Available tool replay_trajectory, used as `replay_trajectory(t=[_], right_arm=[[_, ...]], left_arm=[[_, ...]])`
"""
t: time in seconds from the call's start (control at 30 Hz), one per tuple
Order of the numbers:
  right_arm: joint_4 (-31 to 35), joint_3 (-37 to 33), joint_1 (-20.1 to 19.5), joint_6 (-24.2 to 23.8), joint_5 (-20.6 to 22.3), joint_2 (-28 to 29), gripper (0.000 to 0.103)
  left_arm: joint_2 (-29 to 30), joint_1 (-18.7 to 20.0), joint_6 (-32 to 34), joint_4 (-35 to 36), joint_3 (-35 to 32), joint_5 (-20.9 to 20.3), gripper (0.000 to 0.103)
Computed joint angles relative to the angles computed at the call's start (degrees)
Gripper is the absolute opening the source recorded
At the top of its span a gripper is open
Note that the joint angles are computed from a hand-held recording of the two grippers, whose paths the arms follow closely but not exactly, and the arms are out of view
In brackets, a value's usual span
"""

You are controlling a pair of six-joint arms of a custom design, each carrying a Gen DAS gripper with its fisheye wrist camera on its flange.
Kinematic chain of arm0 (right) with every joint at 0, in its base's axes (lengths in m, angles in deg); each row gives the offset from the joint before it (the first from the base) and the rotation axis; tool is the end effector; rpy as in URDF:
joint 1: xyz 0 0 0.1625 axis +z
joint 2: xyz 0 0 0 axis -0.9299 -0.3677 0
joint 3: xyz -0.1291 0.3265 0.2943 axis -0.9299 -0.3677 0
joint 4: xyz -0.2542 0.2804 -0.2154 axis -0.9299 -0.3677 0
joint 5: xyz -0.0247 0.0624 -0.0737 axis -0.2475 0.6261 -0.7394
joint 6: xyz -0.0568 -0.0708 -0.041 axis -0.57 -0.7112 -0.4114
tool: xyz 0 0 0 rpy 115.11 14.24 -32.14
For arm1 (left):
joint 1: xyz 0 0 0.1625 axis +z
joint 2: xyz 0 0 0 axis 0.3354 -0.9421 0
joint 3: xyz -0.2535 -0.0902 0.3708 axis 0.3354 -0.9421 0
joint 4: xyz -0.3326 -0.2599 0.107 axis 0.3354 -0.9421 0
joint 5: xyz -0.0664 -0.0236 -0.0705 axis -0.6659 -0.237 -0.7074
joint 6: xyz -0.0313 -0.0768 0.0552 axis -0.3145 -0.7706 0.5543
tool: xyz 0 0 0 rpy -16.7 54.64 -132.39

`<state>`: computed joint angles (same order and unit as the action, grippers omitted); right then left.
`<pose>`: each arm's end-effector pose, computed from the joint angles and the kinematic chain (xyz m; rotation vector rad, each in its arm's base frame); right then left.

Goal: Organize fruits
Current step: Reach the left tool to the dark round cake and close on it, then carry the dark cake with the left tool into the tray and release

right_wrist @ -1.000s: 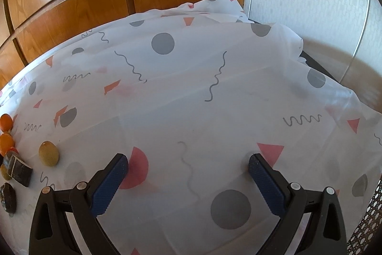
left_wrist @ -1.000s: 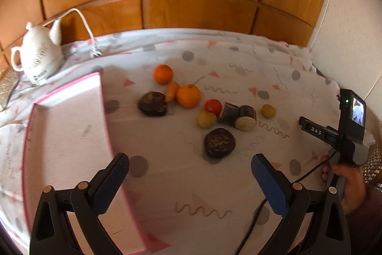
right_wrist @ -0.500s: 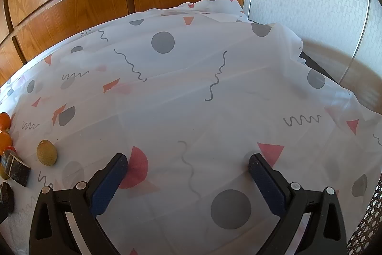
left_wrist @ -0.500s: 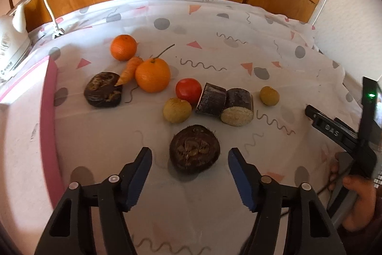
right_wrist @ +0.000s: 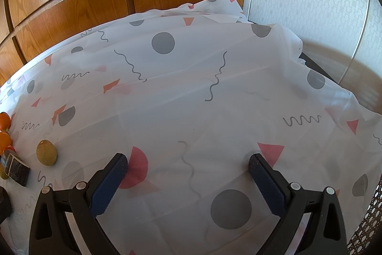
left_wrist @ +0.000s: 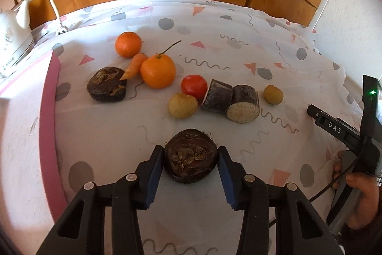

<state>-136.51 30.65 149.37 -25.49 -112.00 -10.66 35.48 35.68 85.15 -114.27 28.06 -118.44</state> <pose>-0.0528 -0.6323 0.2680 -0.7457 -1.7317 1.0665 -0.3236 -0.7696 -0.0838 1.1400 2.5024 -0.2295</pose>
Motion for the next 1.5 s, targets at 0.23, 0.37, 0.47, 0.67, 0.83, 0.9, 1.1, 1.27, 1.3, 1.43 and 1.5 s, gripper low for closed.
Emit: replay_trajectory(t=[0.23, 0.37, 0.47, 0.67, 0.83, 0.9, 1.1, 1.27, 1.3, 1.43, 1.5], right_arm=[[0.82, -0.15, 0.04, 0.35, -0.29, -0.05, 0.103], [0.82, 0.07, -0.04, 0.5, 0.05, -0.24, 0.103], [0.56, 0.09, -0.06, 0.34, 0.19, -0.22, 0.103], [-0.03, 0.23, -0.01, -0.15, 0.15, -0.09, 0.103], [-0.29, 0.36, 0.06, -0.38, 0.22, -0.07, 0.103], [-0.08, 0.44, 0.05, -0.27, 0.3, -0.17, 0.103], [-0.2, 0.49, 0.14, -0.6, 0.27, -0.16, 0.103], [-0.3, 0.44, 0.19, -0.6, 0.21, -0.07, 0.103], [-0.3, 0.44, 0.19, -0.6, 0.21, -0.07, 0.103], [0.01, 0.45, 0.27, -0.33, -0.05, -0.07, 0.103], [0.47, 0.59, 0.43, 0.19, -0.14, -0.2, 0.102]], left_arm=[[-2.19, 0.36, -0.96, -1.82, 2.87, -0.28, 0.045], [-3.79, 0.57, -1.04, -3.42, 4.74, -0.9, 0.045], [-5.21, 0.72, -1.33, -4.8, 6.08, -1.69, 0.045], [-8.14, 1.37, -3.43, -7.81, 7.23, -3.39, 0.045], [-10.39, 2.67, -4.82, -11.11, 7.64, -1.85, 0.045], [-10.85, 3.41, -5.12, -11.91, 7.31, -0.21, 0.045], [-11.5, 6.41, -9.57, -10.4, 5.19, 4.62, 0.045], [-12.11, 8.2, -12.81, -10.82, 4.95, 6.62, 0.045], [-12.15, 8.61, -14.14, -10.54, 4.69, 6.84, 0.045], [-11.79, 9.61, -17.5, -8.74, 3.39, 7.2, 0.045], [-11.49, 10.01, -18.39, -8.04, 2.88, 7.48, 0.045]])
